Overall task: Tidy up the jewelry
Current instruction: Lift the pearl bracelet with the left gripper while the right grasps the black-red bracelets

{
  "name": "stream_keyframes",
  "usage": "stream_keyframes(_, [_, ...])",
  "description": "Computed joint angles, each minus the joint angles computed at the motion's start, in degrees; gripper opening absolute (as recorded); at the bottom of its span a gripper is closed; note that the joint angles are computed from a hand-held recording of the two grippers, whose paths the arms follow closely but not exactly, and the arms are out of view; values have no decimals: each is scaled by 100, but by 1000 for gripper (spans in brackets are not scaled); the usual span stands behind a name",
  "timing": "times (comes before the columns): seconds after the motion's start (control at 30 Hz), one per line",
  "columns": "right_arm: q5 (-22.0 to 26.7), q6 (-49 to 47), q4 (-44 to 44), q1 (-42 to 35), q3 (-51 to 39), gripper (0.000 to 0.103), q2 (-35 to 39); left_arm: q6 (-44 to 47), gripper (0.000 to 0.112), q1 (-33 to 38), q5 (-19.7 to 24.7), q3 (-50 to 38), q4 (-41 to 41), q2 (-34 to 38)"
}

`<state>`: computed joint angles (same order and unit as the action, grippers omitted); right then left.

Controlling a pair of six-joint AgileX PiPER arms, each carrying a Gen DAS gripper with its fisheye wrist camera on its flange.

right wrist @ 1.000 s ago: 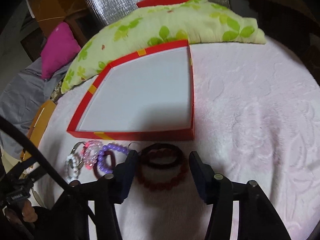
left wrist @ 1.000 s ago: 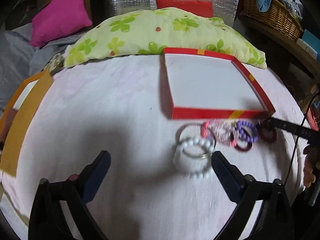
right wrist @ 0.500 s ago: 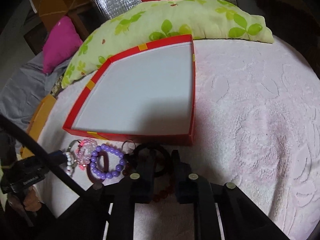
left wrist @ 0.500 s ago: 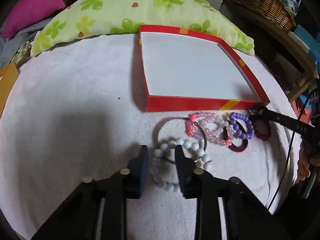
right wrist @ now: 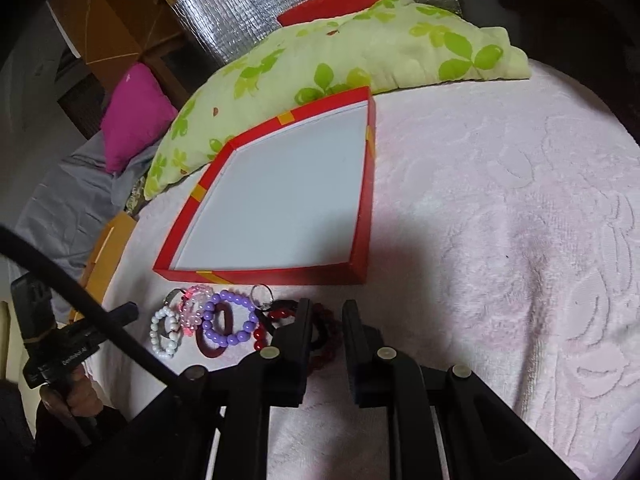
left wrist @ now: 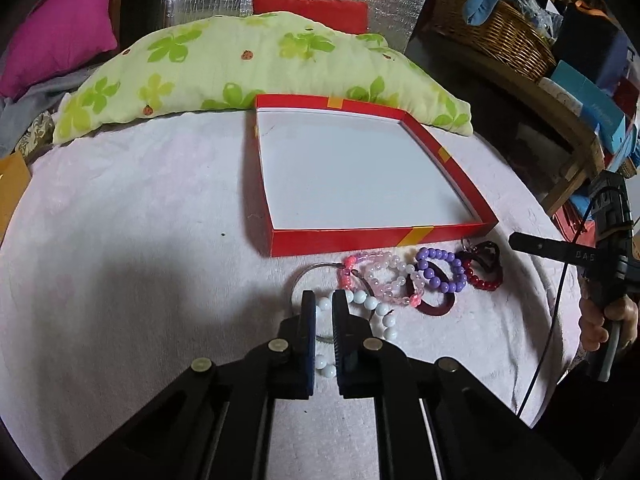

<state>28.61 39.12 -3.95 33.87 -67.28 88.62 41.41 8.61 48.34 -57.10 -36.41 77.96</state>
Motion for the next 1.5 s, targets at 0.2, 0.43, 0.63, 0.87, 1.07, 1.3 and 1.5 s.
stream_keyframes(0.2, [362, 653, -665, 137, -289, 66, 249, -752, 17, 14, 33, -246, 513, 346])
stream_keyframes(0.43, [628, 487, -974, 302, -733, 36, 770, -814, 28, -129, 267, -290, 742, 659])
stream_keyframes(0.63, [841, 1043, -1948, 686, -765, 10, 749, -347, 9, -19, 283, -94, 453, 401])
stream_keyframes(0.87, [151, 1236, -1952, 721, -180, 10, 1, 816, 9, 392, 437, 171, -581, -218])
stream_keyframes(1.07, [-18, 1575, -2089, 672, -14, 10, -245, 1308, 9, 925, 629, 184, -1294, -361])
stream_keyframes(1.3, [493, 646, -1216, 592, -415, 39, 137, 1196, 9, 863, 440, 138, -1294, -294])
stream_keyframes(1.5, [375, 977, -1836, 651, -303, 70, 415, 1191, 9, 833, 398, 160, -1246, -322])
